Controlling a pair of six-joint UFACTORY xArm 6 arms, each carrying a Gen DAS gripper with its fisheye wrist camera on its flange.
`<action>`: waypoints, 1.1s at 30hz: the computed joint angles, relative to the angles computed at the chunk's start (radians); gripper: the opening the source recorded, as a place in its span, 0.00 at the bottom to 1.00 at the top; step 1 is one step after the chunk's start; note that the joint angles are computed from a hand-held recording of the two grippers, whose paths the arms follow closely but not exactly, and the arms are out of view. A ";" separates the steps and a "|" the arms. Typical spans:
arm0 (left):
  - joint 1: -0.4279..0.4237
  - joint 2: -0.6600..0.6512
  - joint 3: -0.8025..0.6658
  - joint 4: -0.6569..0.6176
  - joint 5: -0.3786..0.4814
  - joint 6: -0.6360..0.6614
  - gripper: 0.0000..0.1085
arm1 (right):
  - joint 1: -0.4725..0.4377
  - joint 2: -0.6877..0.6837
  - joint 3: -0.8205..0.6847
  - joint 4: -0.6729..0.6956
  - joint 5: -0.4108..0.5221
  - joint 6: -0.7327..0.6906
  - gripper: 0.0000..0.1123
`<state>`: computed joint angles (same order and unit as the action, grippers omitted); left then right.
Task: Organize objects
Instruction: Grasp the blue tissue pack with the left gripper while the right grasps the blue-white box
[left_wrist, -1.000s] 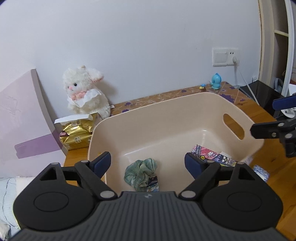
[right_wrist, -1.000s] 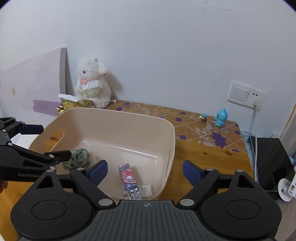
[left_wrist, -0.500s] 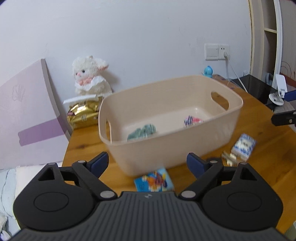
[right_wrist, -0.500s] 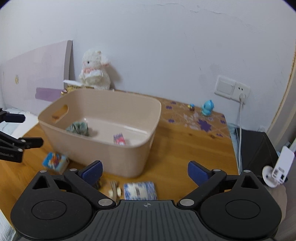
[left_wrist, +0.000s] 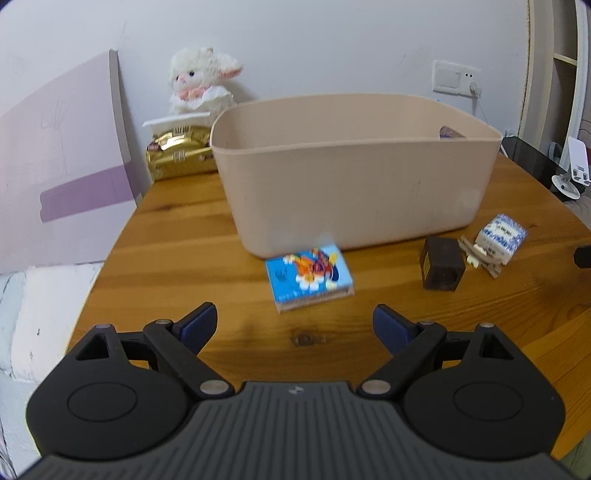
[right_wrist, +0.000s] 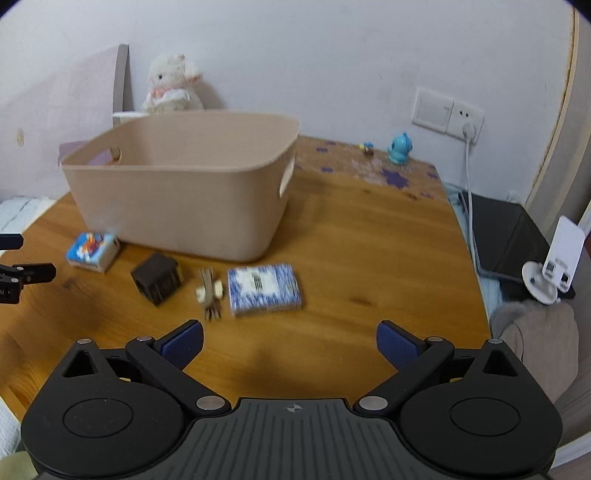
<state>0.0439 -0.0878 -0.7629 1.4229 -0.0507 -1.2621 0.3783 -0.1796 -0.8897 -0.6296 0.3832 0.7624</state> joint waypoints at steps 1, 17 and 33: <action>0.002 0.010 -0.009 0.053 -0.001 -0.058 0.85 | -0.004 0.003 0.006 0.002 -0.004 0.000 0.90; -0.034 0.166 -0.120 0.156 0.031 -0.235 0.85 | -0.036 0.164 -0.050 -0.019 -0.066 0.025 0.87; -0.036 0.285 -0.259 0.201 0.033 -0.334 0.85 | -0.048 0.319 -0.185 -0.006 -0.128 0.011 0.87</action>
<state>0.0082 0.1972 -1.0220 1.6239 -0.0177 -1.5958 0.3298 0.1398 -1.0749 -0.6360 0.2556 0.7735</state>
